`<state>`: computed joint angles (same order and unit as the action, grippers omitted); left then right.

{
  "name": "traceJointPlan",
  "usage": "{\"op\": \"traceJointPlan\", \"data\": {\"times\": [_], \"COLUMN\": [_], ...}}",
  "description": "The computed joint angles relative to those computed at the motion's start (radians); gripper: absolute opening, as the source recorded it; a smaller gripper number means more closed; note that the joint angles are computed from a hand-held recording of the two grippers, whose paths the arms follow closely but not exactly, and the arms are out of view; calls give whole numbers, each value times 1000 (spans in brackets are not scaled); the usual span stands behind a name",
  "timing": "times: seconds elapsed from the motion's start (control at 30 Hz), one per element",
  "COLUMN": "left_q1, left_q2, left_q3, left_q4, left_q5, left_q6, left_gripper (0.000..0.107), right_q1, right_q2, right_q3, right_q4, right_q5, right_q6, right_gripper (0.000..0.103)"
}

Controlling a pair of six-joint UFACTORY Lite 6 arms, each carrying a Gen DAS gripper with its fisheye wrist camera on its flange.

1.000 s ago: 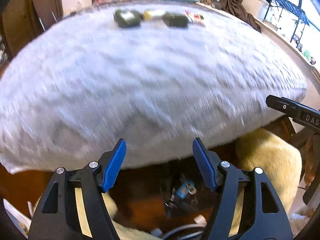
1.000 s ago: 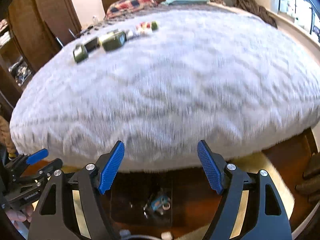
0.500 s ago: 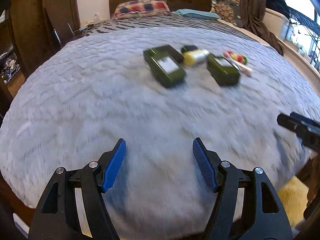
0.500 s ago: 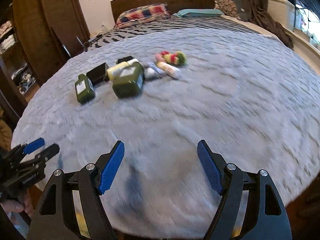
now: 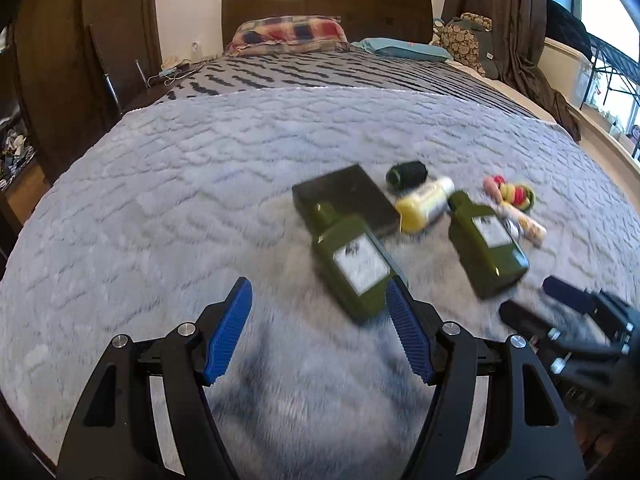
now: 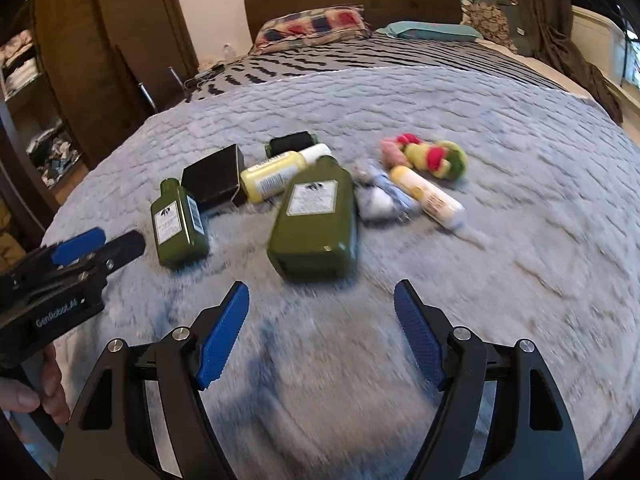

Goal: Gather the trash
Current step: 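Grasp the small green bottle with the left tool while the right tool grasps the large green bottle, then lower both green bottles into the bin and open both tools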

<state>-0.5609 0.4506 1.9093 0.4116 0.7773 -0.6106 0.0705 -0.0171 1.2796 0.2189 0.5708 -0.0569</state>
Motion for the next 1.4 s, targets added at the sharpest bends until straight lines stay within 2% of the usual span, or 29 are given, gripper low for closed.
{"op": "traceJointPlan", "data": {"times": [0.2,0.3,0.37,0.47,0.57,0.73,0.87,1.0,1.2,1.4], "left_q1": [17,21,32,55,62,51,18,-15,-103,-278], "left_q2": [224,376,481,554,505,345,144,-11,-157,-333], "left_q3": [310,528,686,794,709,447,156,-20,-148,-297], "left_q4": [-106,-141,-171,-221,-228,-204,-134,-111,-24,102], "left_q5": [91,182,248,281,242,144,38,-6,17,56], "left_q6": [101,136,158,184,186,158,73,26,-72,-231], "left_gripper": [66,65,64,55,53,51,50,48,46,46], "right_q1": [37,41,47,53,47,38,27,-13,-114,-282], "right_q2": [105,153,186,239,250,204,81,-80,-320,-541], "right_q3": [82,131,170,226,237,191,61,-85,-229,-304], "right_q4": [-94,-106,-123,-161,-142,-120,-96,-30,67,167], "right_q5": [-11,-3,6,24,28,29,19,24,96,243], "right_q6": [86,98,112,150,131,91,52,-21,-140,-299], "right_gripper": [70,68,62,53,53,53,53,53,52,52]}}
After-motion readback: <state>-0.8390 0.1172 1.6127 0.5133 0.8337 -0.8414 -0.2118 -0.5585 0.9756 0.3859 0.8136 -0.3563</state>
